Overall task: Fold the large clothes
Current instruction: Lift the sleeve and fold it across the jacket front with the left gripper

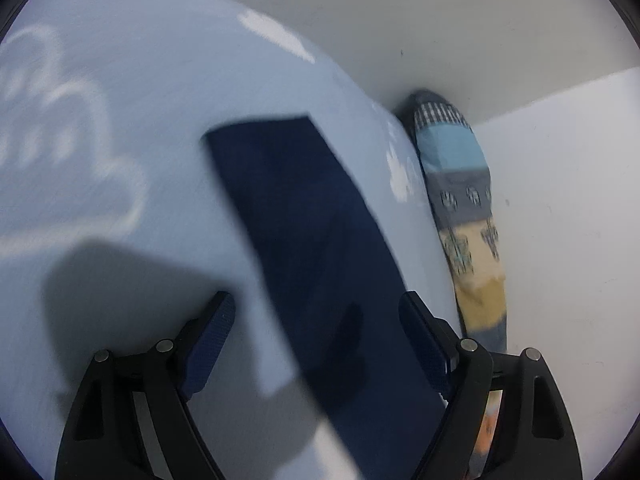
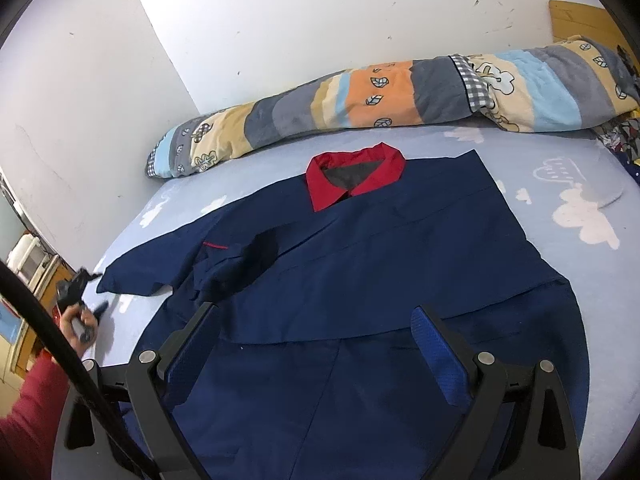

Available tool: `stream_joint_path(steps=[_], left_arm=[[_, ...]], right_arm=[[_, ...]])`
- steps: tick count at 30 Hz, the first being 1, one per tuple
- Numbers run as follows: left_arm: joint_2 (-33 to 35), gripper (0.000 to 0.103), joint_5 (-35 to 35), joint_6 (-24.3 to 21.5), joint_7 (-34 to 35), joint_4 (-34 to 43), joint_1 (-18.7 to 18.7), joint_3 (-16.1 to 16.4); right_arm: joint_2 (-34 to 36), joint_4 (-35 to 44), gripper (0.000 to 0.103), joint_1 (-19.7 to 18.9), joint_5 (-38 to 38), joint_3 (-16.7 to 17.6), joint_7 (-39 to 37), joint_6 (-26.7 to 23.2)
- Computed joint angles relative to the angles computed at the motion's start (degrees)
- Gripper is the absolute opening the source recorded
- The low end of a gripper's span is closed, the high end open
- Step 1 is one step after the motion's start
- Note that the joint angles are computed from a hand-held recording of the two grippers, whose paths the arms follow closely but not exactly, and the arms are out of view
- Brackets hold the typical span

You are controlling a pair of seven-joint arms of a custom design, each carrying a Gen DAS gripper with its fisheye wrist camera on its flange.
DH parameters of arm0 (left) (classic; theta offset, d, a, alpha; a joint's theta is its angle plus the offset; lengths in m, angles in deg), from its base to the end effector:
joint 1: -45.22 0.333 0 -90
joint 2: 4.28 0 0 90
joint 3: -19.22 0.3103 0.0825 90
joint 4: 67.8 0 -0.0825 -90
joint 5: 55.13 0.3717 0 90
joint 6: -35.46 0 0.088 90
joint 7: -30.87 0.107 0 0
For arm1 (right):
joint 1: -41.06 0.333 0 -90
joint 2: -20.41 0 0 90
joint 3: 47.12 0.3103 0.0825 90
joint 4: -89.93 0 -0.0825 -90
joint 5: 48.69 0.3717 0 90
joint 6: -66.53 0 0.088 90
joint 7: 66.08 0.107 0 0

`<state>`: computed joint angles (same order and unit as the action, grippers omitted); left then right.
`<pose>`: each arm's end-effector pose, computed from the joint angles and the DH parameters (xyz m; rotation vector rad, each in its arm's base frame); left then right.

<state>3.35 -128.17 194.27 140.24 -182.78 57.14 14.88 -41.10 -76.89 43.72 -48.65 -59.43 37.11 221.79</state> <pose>0.5872 0.1215 0.4383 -2.6158 0.9345 -1.4154 0.2848 -0.0535 0.5271 -1.3055 1.9166 -0.5172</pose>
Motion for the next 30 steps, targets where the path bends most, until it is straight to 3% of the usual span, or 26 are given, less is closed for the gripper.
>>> stream_joint_path(steps=[4,5,6,11,13,16,22,30], left_arm=[[6.6,0.081,7.88,5.89,-5.9,7.13,-1.13,-0.68],[6.82,0.031,6.06,7.05,-3.5,7.66,-0.34,-2.1],[6.96,0.005,5.53,6.09,-2.88,8.17,0.31,-2.86],[2.71,0.004,2.25,10.42,4.64,5.04,-0.28,-4.87],[-0.47,0.004,-1.29,9.67,9.85,3.85,-0.61,-4.98],[-5.02,0.004,0.19,7.15,10.79,2.93,-2.81,-3.4],[-12.39,0.004,9.19,1.39,3.32,5.76,-8.6,-1.53],[-15.27,0.004,27.43,-3.6,-12.65,16.18,-17.99,-5.36]], right_arm=[[1.7,-0.29,0.098,-0.49,-0.58,0.36,-0.11,1.62],[2.29,-0.26,0.098,-0.62,-0.7,0.33,-0.15,2.12],[3.05,-0.16,0.098,-1.15,-0.97,0.61,0.08,2.52],[5.34,0.63,0.098,-2.14,-0.57,-0.56,0.73,2.62],[4.76,0.67,0.098,-2.71,-0.3,-1.03,0.8,2.53],[2.43,0.35,0.098,-4.33,-0.36,-0.79,1.34,2.42],[-1.74,0.52,0.098,-8.14,-1.59,-0.59,2.31,1.71],[-8.2,0.68,0.098,-12.42,-1.51,-3.24,3.56,-0.26]])
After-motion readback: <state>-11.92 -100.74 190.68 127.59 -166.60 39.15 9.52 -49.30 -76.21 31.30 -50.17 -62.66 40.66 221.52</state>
